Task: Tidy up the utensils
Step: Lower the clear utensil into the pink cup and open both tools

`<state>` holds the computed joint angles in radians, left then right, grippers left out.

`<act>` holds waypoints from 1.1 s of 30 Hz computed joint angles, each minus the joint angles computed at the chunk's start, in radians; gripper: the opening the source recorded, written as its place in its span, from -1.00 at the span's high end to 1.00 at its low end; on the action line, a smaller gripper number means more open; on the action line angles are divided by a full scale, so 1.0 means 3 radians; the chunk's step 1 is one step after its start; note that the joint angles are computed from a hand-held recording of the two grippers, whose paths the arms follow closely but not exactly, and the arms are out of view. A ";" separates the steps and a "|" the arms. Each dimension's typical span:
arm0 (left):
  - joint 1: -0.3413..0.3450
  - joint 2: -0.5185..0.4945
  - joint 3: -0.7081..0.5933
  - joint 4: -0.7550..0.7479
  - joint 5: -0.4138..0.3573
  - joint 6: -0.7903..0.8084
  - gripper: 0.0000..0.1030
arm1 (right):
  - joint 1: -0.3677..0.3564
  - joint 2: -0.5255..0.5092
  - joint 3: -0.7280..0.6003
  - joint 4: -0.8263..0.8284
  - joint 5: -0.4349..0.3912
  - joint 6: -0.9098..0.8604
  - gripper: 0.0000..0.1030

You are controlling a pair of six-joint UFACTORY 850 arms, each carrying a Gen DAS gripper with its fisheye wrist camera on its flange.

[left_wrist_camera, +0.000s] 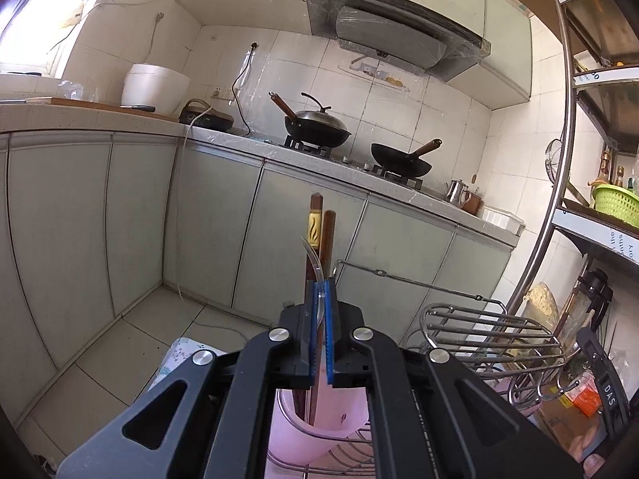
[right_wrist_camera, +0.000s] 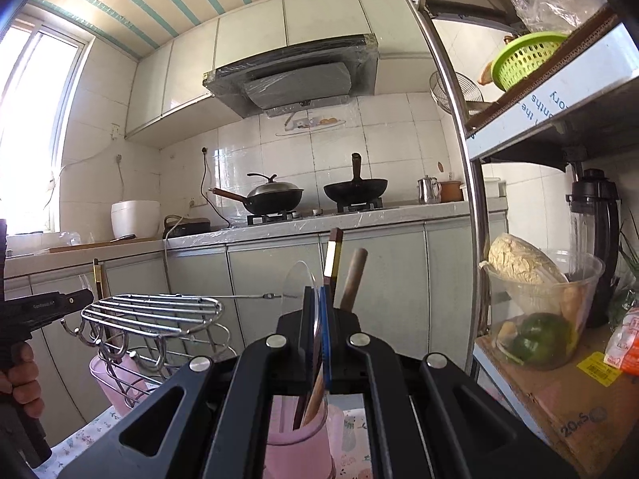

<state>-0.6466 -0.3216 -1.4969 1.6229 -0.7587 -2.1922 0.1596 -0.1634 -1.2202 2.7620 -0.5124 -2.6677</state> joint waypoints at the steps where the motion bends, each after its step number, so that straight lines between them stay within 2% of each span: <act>1: 0.0001 0.0004 0.0010 -0.0020 0.0015 0.0007 0.96 | -0.0009 0.0004 0.0012 -0.0023 0.0026 0.0064 0.95; 6: -0.0004 0.0007 0.0039 -0.0099 0.0038 0.0071 0.96 | -0.0051 -0.0037 -0.0013 -0.0264 0.0202 0.0436 0.95; 17: 0.0030 0.0016 0.0103 -0.0229 0.0139 0.0101 0.95 | -0.0049 -0.0137 -0.0093 -0.0677 0.0388 0.0857 0.95; 20: 0.0036 0.0025 0.0111 -0.0259 0.0149 0.0127 0.95 | -0.0054 -0.0165 -0.0127 -0.0920 0.0424 0.1108 0.95; 25: 0.0098 0.0047 0.0087 -0.0367 0.0341 0.0201 0.95 | -0.0061 -0.0207 -0.0194 -0.1366 0.0479 0.1545 0.94; 28: 0.0108 0.0038 0.0058 -0.0444 0.0359 0.0293 0.93 | -0.0086 -0.0246 -0.0241 -0.1716 0.0486 0.1941 0.85; 29: 0.0107 0.0036 0.0052 -0.0484 0.0360 0.0327 0.86 | -0.0091 -0.0256 -0.0257 -0.1830 0.0502 0.2071 0.76; 30: 0.0111 0.0035 0.0046 -0.0525 0.0378 0.0353 0.70 | -0.0100 -0.0269 -0.0274 -0.1955 0.0503 0.2211 0.66; 33: 0.0124 0.0051 0.0064 -0.0593 0.0442 0.0325 0.46 | -0.0125 -0.0286 -0.0293 -0.2238 0.0464 0.2522 0.63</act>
<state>-0.6093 -0.3062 -1.4776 1.4450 -0.6260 -2.0948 0.1220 -0.2492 -1.3079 2.0905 -0.3731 -1.9111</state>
